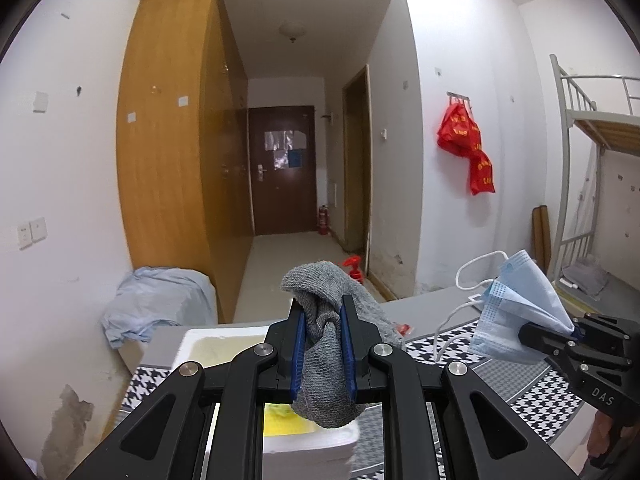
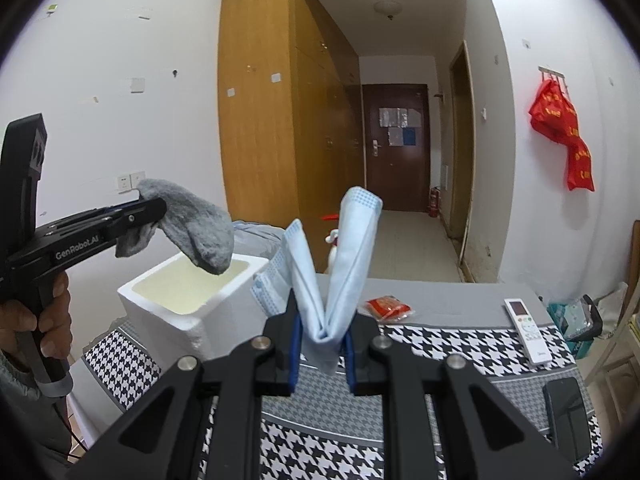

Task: Organize soft objects
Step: 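Lower the grey sock into the foam box with the left tool while the right tool holds the mask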

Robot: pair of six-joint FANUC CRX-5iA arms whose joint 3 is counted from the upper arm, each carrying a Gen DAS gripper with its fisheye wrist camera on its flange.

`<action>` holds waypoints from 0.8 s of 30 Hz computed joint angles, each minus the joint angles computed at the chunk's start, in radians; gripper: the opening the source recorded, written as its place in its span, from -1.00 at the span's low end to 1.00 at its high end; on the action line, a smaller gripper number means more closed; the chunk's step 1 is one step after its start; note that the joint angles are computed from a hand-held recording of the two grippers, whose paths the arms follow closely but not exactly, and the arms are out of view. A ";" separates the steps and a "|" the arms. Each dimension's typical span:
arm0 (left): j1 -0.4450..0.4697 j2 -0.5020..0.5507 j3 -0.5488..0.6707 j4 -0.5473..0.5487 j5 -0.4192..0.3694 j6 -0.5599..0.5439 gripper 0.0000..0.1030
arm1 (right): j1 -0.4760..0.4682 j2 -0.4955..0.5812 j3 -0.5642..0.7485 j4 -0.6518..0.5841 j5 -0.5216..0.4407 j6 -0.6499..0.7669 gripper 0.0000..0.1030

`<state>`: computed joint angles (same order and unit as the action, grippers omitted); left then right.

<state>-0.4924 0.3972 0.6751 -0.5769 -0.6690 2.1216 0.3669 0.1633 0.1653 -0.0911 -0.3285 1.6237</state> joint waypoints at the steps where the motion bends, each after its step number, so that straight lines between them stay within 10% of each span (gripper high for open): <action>1: 0.004 -0.003 -0.003 -0.001 0.000 0.002 -0.67 | 0.004 0.002 0.005 -0.007 -0.003 0.009 -0.59; 24: 0.065 -0.028 -0.037 -0.006 -0.084 0.025 -0.66 | 0.052 0.077 0.168 -0.188 -0.111 0.220 -0.59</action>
<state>-0.4274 0.3696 0.6376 -0.5831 -0.7533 2.1463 0.4185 0.2405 0.3335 -0.2789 -0.4398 1.8435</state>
